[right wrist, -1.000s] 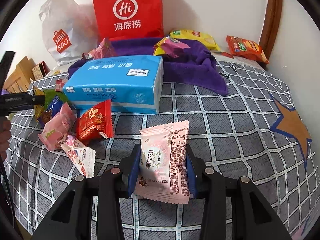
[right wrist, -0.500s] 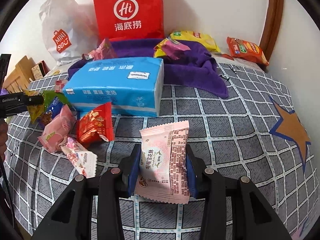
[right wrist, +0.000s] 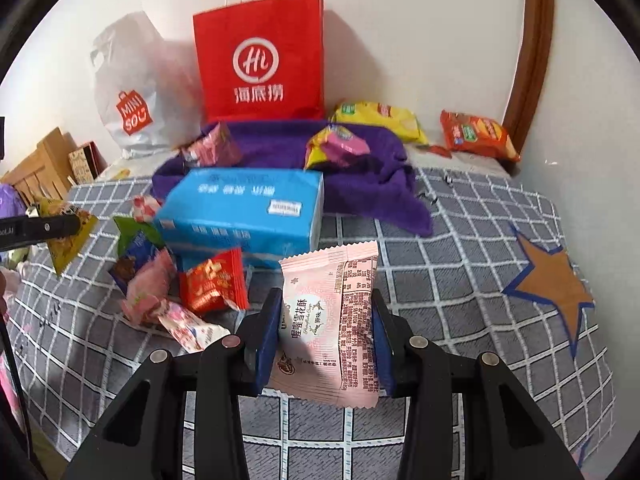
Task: Organize snacks
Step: 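Grasp and lift the yellow chip bag with the left tool while the right holds its packet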
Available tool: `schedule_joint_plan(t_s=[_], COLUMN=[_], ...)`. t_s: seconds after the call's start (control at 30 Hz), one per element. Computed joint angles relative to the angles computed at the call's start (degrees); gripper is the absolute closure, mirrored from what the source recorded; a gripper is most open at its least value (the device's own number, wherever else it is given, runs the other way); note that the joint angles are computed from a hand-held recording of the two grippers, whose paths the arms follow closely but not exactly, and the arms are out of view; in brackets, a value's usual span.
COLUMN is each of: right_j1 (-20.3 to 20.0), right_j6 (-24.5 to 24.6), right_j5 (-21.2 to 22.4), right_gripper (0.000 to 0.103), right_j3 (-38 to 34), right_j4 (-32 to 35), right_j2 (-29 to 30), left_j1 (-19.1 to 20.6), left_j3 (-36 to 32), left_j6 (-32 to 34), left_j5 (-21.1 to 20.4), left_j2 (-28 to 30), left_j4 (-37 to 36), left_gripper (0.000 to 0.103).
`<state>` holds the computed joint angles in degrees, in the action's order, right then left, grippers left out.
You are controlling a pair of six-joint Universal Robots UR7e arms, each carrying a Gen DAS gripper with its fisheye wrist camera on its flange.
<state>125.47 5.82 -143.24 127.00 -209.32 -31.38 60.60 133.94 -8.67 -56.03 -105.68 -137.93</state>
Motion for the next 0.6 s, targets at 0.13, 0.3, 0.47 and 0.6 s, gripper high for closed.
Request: schedule_joint_plan(t_s=[0.13, 0.3, 0.47, 0.6], right_j1=[0.5, 1.1, 1.3, 1.0], right_j6=[-0.6, -3.2, -5.8, -8.8], right_j5=[0.4, 0.4, 0.0, 0.7], right_gripper=[0.062, 0.062, 0.062, 0.062], right_j3=[-0.4, -1.6, -4.0, -6.4], right_j4=[0.3, 0.6, 2.1, 1.8], right_j2=[-1.3, -2.7, -3.5, -3.7], left_j1=[-1.6, -4.2, -6.3, -7.5], left_j3=[-0.5, -1.2, -2.8, -4.6], left_j6=[-1.1, -1.4, -1.5, -1.3], left_j5=[-2.6, -2.7, -2.8, -2.7], left_j2=[0.6, 2.3, 4.5, 6.4], left_j4=[1.2, 1.1, 0.8, 1.1], left_gripper=[0.043, 0.043, 0.043, 0.043])
